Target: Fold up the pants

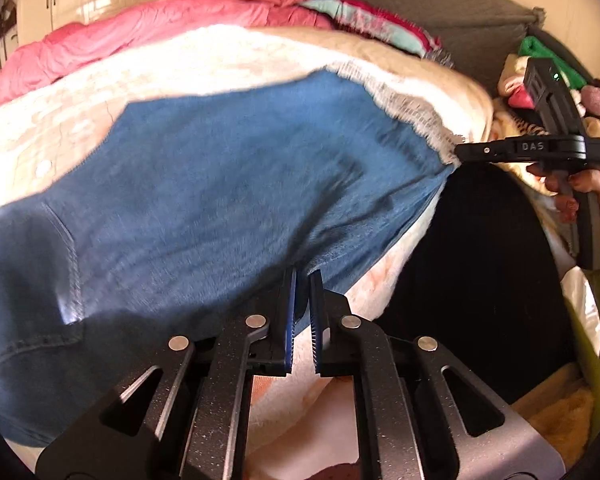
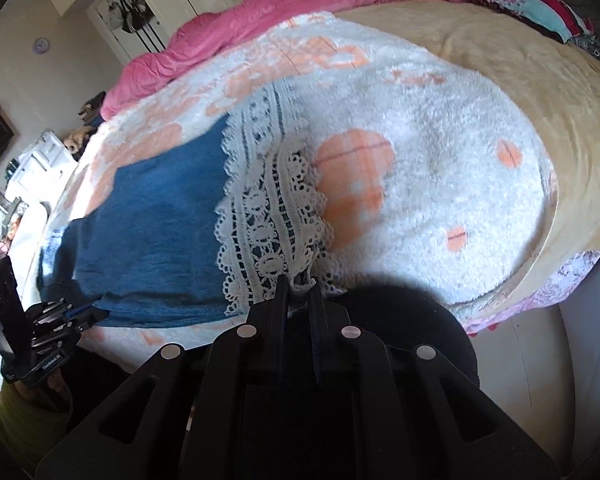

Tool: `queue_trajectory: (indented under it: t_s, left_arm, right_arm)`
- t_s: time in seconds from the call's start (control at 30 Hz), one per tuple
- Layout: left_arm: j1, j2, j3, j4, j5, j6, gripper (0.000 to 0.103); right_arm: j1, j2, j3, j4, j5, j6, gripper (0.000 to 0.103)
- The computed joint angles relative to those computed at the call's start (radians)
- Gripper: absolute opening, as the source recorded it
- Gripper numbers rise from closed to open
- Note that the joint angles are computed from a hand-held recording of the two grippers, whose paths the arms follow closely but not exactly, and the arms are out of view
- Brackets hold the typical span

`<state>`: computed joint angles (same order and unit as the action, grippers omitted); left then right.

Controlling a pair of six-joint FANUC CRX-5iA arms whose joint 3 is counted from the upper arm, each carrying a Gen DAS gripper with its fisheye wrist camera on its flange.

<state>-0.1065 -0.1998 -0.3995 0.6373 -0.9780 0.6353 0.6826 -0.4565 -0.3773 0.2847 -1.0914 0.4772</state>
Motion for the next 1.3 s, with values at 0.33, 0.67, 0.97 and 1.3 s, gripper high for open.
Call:
queue_trajectory:
  t_s: [0.33,0.67,0.97,1.3]
  left_arm:
    - [0.061,-0.047,-0.021,0.040,-0.050,-0.012,0.032]
    - [0.323,-0.197,0.006,-0.159,0.113,0.383,0.070]
    - [0.346,-0.102,0.060,-0.257,0.111,0.570,0.078]
    - [0.386,-0.114,0.044,-0.224,0.120,0.516,0.038]
  right_arm:
    - [0.149,-0.022,-0.039,0.320,-0.021,-0.092,0.032]
    - [0.111,0.188,0.107,0.161,0.023,0.208,0.039]
    - [0.068,0.165,0.098,0.062,0.021,0.203,0.043]
    - [0.058,0.159,0.107,0.027,0.015,0.226,0.043]
